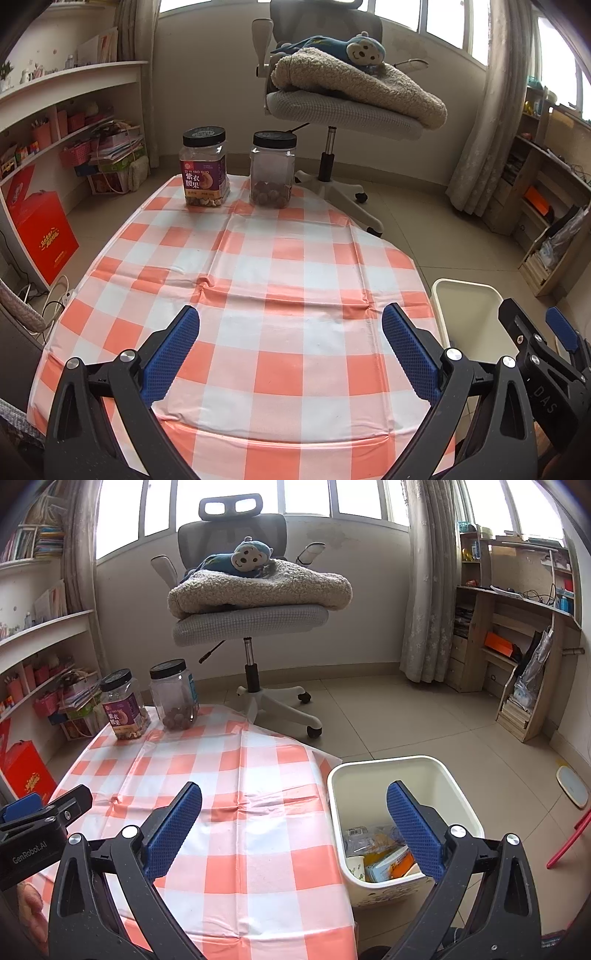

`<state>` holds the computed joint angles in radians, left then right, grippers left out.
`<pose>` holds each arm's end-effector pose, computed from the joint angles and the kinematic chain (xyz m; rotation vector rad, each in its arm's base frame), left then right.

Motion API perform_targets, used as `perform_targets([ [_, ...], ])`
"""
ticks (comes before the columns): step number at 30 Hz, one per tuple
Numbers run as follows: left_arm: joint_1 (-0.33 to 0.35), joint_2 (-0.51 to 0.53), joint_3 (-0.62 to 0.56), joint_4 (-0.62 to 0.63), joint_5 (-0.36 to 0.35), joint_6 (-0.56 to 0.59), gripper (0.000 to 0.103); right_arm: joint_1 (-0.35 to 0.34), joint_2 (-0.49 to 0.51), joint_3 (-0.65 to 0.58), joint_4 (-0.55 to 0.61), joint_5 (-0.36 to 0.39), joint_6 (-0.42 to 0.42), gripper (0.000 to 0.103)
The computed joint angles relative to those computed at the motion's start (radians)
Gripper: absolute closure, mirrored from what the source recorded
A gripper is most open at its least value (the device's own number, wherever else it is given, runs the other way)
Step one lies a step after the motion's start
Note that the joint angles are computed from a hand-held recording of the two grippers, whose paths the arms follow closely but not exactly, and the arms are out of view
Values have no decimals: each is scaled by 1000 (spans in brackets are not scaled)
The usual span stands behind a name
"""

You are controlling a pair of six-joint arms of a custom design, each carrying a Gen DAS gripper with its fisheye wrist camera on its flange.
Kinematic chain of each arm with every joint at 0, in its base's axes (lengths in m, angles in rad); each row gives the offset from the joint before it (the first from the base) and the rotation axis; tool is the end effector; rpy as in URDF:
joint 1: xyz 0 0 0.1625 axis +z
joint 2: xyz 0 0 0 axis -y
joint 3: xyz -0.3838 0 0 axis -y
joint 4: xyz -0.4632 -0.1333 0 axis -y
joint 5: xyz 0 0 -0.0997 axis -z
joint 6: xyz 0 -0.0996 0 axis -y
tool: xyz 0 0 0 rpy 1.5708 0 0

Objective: Collect trash

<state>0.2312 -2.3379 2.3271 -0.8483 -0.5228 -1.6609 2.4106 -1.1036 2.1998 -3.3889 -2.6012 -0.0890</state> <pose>-0.1831 -0.2687 0.3410 0.1103 2.1641 -1.1658 0.3992 -0.2936 0.1206 0.5505 -2.1220 1.1980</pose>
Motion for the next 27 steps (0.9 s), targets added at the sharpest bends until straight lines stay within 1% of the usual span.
perform_targets([
  [5,0,4,-1,11,-2,-6,7,-6,-13,7,26,1,27,7],
  [8,0,3,0,10,-2,-7,7,-6,-11,6,17,-1,20,7],
  [15,-2,2,0,30,-1,-25,7,-8,-21,11,44,-1,38,7],
  [27,1,-7,6,18,2,-10,7,-14,-32,17,72,-3,54,7],
])
